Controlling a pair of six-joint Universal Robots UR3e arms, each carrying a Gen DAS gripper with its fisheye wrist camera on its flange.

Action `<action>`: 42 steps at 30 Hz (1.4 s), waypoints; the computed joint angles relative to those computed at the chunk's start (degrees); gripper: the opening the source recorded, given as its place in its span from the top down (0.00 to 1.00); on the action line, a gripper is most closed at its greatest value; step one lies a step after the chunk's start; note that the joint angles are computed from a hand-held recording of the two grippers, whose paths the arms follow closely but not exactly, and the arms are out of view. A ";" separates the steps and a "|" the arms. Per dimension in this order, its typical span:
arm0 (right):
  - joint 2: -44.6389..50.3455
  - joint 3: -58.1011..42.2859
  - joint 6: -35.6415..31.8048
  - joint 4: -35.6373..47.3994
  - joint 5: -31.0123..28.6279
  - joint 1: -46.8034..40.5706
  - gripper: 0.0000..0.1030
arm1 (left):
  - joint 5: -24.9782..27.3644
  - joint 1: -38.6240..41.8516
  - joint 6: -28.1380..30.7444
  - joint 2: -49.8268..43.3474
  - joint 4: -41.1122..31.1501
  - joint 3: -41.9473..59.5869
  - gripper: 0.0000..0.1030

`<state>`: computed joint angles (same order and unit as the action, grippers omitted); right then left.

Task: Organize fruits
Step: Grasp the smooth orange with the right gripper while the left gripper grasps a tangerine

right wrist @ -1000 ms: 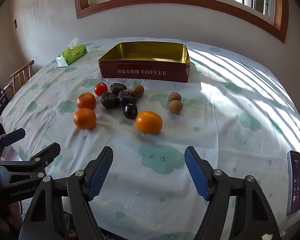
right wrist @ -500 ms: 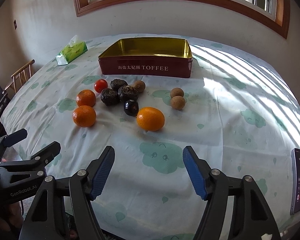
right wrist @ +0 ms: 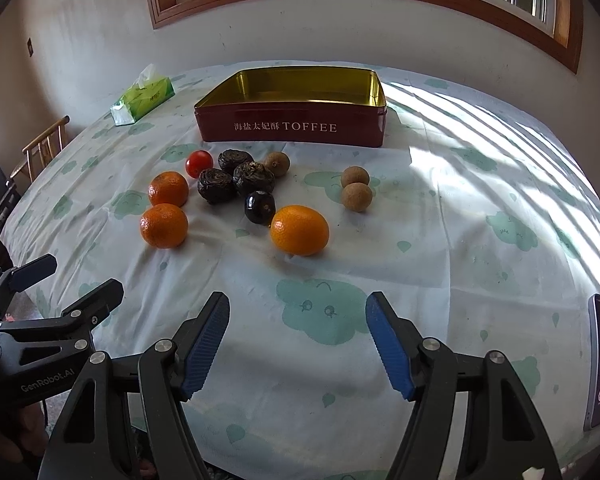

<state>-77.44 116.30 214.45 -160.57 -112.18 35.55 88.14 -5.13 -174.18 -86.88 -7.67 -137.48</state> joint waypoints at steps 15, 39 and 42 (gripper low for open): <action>3.24 -1.07 -3.58 -0.72 4.99 -4.89 0.42 | -2.27 0.56 -0.10 -5.21 1.12 3.33 0.13; 10.45 -10.70 -10.92 2.04 7.54 -9.40 0.64 | -2.55 -3.06 0.56 -15.42 -2.73 15.80 0.15; 10.22 -10.42 -11.27 1.82 8.13 -9.72 0.64 | -1.84 -3.89 0.46 -16.92 -3.17 17.65 0.15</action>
<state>-67.22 105.88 203.18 -158.75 -104.04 25.83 86.30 -9.01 -173.73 -103.81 -10.84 -119.82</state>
